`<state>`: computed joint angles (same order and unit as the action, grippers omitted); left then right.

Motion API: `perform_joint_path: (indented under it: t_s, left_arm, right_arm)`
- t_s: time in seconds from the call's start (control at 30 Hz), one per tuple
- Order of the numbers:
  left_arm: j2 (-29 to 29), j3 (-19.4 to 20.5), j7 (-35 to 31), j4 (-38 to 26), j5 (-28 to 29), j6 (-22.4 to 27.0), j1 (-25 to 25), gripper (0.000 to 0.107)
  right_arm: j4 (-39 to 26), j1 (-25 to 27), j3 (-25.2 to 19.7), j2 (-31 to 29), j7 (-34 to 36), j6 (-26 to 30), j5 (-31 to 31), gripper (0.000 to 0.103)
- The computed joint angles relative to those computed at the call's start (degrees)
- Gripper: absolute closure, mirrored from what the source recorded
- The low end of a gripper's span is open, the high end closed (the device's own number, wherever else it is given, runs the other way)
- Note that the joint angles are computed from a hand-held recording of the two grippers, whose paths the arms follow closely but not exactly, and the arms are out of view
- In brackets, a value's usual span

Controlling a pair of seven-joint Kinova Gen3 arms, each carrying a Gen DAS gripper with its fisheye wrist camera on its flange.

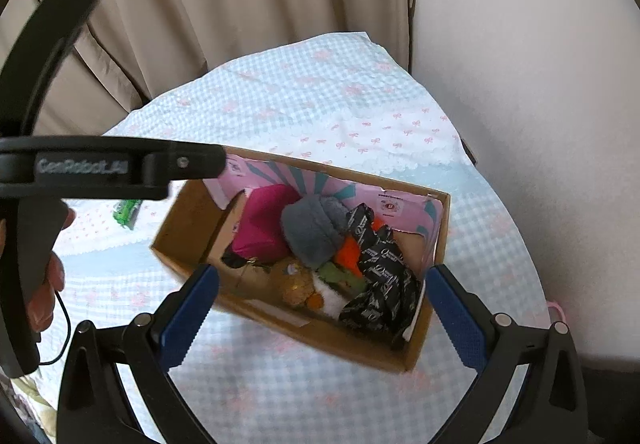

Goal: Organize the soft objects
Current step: 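Withdraw both tools and move the left tool toward the green packet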

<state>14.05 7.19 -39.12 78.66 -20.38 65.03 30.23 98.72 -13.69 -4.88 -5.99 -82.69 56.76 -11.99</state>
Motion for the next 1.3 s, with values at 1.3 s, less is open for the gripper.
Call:
perform_joint_path:
  t_s: [1.3]
  left_arm:
    - [-52.8,2.1,-18.9,14.3,-0.4,16.6,-8.1,0.005]
  right_arm:
    - [-33.4,26.7,-68.1,-14.8,-61.7,33.5,32.2,0.0]
